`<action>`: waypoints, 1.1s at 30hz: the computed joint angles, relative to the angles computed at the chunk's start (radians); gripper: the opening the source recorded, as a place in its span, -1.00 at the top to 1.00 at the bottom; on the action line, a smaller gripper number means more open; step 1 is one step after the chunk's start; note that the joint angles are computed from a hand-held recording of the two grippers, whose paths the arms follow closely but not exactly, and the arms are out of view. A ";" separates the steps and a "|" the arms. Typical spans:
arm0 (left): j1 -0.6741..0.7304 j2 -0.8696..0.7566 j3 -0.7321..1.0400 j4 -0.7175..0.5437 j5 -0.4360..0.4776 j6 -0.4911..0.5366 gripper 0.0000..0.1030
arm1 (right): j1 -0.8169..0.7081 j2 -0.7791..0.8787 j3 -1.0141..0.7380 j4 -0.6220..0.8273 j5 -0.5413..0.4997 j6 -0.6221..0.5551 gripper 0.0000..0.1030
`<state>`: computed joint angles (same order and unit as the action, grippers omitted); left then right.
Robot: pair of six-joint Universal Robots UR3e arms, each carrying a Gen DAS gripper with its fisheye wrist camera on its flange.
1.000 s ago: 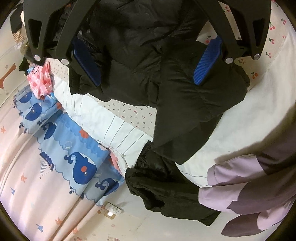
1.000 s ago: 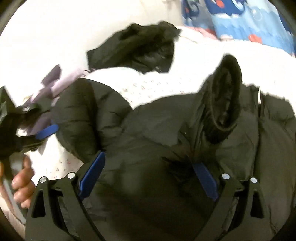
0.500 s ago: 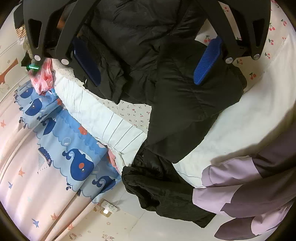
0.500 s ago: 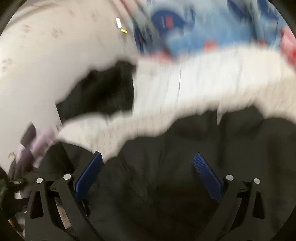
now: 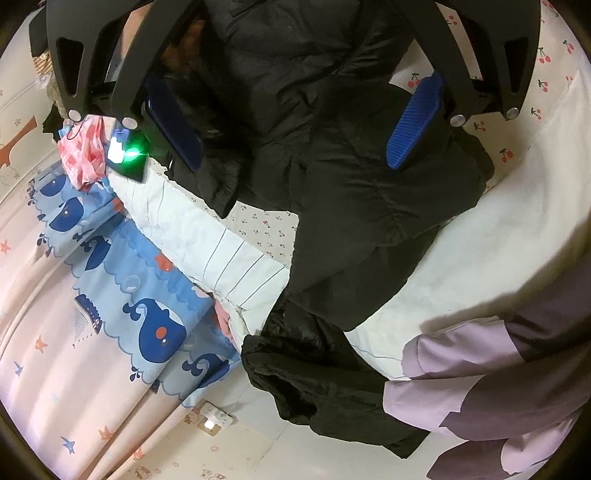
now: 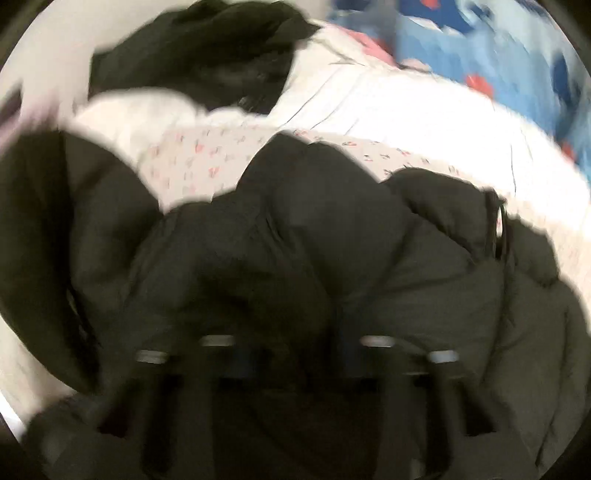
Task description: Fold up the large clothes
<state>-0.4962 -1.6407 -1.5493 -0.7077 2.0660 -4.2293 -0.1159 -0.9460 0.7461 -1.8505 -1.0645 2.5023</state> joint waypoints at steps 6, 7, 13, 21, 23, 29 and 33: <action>-0.006 -0.011 0.012 -0.003 0.008 -0.009 -0.86 | 0.003 -0.165 0.129 0.268 0.006 -0.359 0.61; -0.008 -0.018 0.019 -0.008 0.008 -0.006 -0.86 | 0.008 -0.155 0.133 0.261 -0.014 -0.368 0.49; 0.017 0.039 -0.010 -0.001 0.014 0.051 -0.86 | -0.266 -0.208 0.043 0.491 0.313 -0.341 -0.58; 0.126 0.319 -0.141 -0.099 0.027 0.131 -0.86 | -0.384 -0.053 -0.085 0.481 0.176 -0.048 -0.62; 0.140 0.371 -0.151 -0.159 0.038 0.117 -0.86 | -0.428 -0.211 0.073 0.440 0.285 -0.141 -0.62; 0.056 0.382 -0.145 -0.347 0.047 0.129 -0.86 | -0.533 -0.466 0.322 0.753 0.437 -0.465 -0.78; 0.062 0.502 -0.385 -0.248 -0.072 0.053 -0.86 | -0.508 -0.502 0.367 0.785 0.391 -0.473 -0.78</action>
